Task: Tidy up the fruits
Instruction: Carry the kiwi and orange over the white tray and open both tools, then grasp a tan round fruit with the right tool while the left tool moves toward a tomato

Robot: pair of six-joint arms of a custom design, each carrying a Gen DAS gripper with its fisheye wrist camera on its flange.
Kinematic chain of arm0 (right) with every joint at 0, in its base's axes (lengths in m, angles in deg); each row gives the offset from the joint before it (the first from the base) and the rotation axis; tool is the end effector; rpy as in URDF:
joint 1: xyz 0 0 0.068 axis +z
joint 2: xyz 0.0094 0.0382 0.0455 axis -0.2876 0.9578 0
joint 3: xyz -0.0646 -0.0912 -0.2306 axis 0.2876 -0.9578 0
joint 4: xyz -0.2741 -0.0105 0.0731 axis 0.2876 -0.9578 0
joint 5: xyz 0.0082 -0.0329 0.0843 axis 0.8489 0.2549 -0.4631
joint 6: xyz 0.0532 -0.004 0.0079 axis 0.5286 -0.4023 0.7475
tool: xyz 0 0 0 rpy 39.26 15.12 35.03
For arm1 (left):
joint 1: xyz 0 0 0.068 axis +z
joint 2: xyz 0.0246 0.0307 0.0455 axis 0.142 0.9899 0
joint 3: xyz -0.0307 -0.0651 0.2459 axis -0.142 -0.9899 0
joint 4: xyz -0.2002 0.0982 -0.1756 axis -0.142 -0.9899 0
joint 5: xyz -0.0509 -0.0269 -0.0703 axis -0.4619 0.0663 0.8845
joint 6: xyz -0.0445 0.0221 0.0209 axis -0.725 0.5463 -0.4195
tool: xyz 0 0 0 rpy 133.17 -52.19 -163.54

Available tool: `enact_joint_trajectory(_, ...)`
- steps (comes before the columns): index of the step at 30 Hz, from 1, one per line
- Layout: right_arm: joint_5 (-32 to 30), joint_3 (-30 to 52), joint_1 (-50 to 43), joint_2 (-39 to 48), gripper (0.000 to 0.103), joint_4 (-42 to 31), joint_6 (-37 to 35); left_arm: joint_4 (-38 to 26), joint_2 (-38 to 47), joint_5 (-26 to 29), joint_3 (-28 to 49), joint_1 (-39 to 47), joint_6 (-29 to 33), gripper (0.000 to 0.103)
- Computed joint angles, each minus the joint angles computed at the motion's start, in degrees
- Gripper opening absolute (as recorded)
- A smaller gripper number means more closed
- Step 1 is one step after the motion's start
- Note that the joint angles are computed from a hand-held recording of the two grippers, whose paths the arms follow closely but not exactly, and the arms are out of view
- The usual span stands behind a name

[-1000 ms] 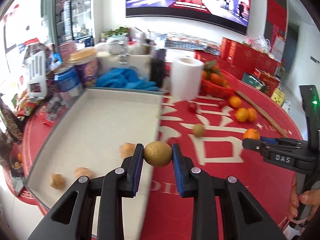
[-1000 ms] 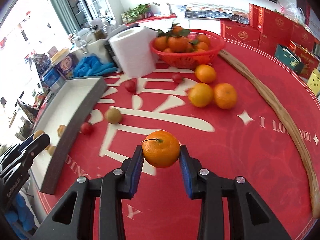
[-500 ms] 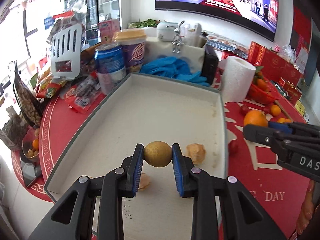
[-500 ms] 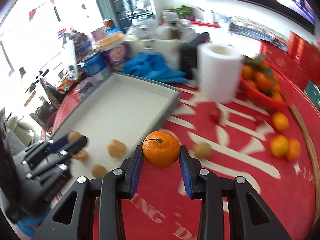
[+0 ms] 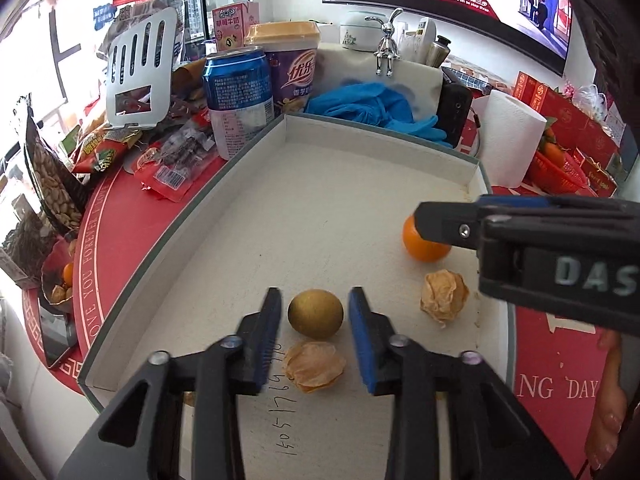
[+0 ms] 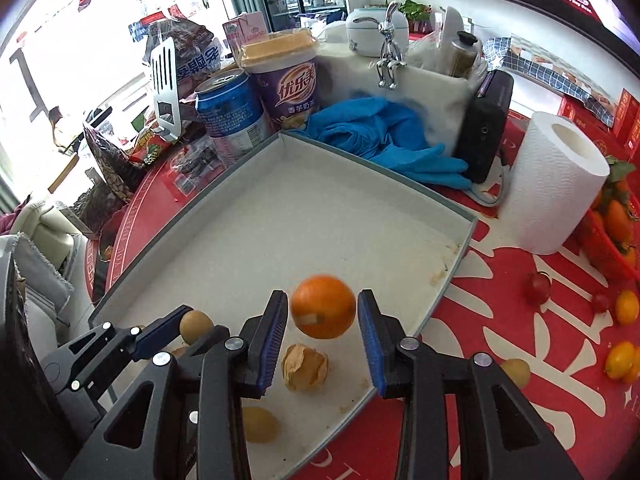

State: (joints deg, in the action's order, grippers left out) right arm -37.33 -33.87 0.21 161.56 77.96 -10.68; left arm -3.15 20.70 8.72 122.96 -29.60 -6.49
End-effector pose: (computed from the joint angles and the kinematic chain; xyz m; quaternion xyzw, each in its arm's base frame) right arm 0.3147 0.0989 0.1293 -0.0668 0.9508 0.1099 0.2820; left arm 0.2978 -0.2174 0.0947 0.0735 0.9362 -0.0356 0.3420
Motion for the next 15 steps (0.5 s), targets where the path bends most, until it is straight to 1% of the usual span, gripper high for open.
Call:
enact_joint_trajectory(1, 0.4, -0.6, -0.2, -1.0, 0.083, 0.3, 0.1, 0.4, -0.2, -0.5, -0.3, -0.2, 0.0, 0.059)
enact_joint_trajectory(2, 1.2, -1.9, -0.5, -3.0, 0.089, 1.2, 0.1, 0.9, -0.7, -1.2, -0.8, -0.5, -0.1, 0.062)
enact_joint_trajectory(3, 2.1, -3.2, -0.7, -5.0, 0.089, 1.9, -0.1, 1.2, -1.1, -1.8, -1.1, -0.7, -0.1, 0.064)
enact_joint_trajectory(6, 4.9, -7.5, -3.0, -11.2, 0.089, 2.2, -2.4, 1.3, -2.6, -2.6, -1.5, -1.5, 0.2, 0.065)
enact_joint_trajectory(8, 5.9, -11.0, -6.4, -14.6, 0.089, 2.6, -3.3, 1.6, -3.9, -2.5, -2.1, -2.1, 0.2, 0.065)
enact_joint_trajectory(11, 2.7, -14.5, -14.0, -15.8, 0.089, 3.0, -4.3, 1.5, -5.0, -2.3, -2.0, -3.4, 0.4, 0.065)
enact_joint_trajectory(13, 1.2, -15.3, -18.1, -13.8, 0.089, 3.3, -5.3, 1.2, -5.4, -2.1, -1.6, -4.6, 0.7, 0.065)
enact_joint_trajectory(15, 0.1, -15.7, -20.1, -12.5, 0.089, 4.1, -6.2, 0.9, -5.5, -2.1, -1.0, -6.1, 1.5, 0.065)
